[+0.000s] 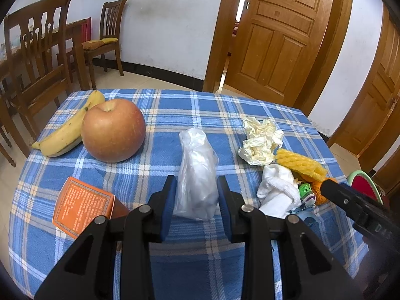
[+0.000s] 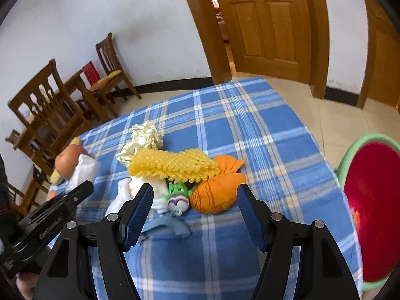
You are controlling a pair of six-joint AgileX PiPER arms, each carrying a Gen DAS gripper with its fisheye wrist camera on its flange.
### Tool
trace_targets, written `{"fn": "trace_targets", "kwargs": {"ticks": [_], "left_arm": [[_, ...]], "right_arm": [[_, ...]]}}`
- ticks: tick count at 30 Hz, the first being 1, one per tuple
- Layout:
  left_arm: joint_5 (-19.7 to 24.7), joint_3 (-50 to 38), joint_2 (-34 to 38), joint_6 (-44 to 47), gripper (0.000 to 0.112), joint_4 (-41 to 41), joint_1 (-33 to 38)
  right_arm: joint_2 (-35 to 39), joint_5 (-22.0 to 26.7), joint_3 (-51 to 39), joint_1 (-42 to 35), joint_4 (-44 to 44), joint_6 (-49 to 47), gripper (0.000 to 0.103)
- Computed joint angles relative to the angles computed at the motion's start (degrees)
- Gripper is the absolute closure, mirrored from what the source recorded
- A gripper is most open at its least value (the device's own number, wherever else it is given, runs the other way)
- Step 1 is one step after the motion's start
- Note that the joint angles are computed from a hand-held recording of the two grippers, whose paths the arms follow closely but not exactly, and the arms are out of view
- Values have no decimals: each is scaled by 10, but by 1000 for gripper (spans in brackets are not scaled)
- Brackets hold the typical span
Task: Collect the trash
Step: 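Grasp the yellow foam net with the right gripper and lift it, then carry the plastic bag with the left gripper while the right carries the foam net over the bin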
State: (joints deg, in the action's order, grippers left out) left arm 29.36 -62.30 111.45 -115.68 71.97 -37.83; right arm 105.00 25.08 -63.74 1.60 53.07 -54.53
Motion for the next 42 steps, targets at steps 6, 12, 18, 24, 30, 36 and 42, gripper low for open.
{"fn": "trace_targets", "kwargs": {"ticks": [6, 12, 18, 24, 30, 36, 42], "left_arm": [[-2, -1, 1, 2, 79, 0, 2], [-4, 1, 3, -7, 79, 9, 1], [-4, 2, 3, -14, 79, 17, 0], [-3, 7, -5, -22, 79, 27, -5], [7, 10, -17, -32, 79, 42, -21], [18, 5, -31, -16, 79, 41, -46], [26, -6, -44, 20, 79, 10, -80]], "right_arm": [[20, -45, -43, 44, -149, 76, 33], [58, -9, -89, 50, -146, 51, 57], [63, 28, -89, 38, -90, 13, 94], [9, 55, -30, 0, 44, -96, 95], [-62, 120, 33, -45, 140, -166, 95], [-140, 139, 101, -87, 173, -186, 95], [-192, 188, 143, -163, 191, -197, 95]]}}
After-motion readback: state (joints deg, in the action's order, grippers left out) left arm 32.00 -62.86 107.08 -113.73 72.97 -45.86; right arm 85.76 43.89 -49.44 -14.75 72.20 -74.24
